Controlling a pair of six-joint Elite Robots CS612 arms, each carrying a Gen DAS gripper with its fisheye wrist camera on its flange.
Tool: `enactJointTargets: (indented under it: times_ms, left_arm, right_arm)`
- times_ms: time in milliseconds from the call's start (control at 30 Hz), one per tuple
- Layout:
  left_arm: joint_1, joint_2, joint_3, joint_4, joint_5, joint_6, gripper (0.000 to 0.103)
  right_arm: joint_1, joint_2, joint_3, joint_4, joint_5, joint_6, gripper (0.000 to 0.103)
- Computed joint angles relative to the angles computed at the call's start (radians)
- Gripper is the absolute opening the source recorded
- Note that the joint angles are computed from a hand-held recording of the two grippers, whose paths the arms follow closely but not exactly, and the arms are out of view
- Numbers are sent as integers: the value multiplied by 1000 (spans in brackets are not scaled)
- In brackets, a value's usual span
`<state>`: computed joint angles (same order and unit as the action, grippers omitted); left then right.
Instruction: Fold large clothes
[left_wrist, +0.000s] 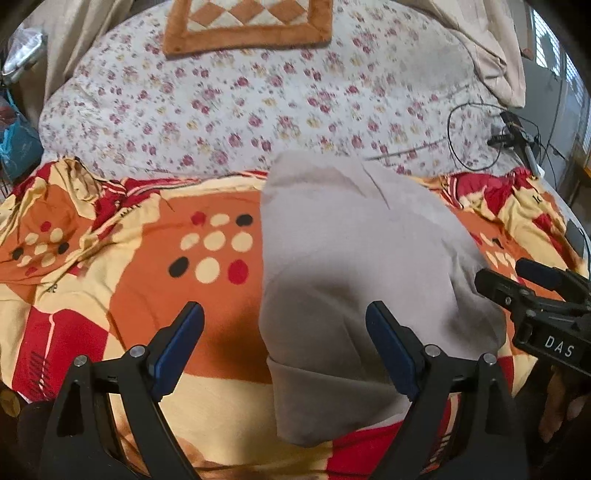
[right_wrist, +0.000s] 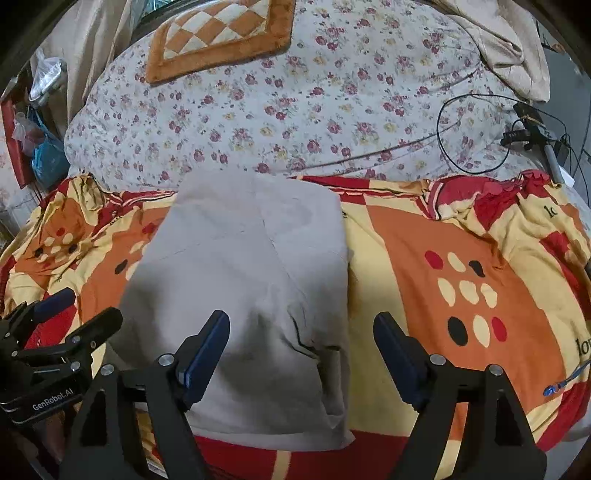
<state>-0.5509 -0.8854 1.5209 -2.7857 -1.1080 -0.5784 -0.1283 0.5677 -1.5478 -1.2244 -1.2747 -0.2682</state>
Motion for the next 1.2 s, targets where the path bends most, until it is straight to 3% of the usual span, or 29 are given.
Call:
enactJointTargets:
  times_ms: [1200]
  left_arm:
    - [-6,11,1,0,37,-32,90]
  right_arm:
    - [1,6,5,11,11,15,83]
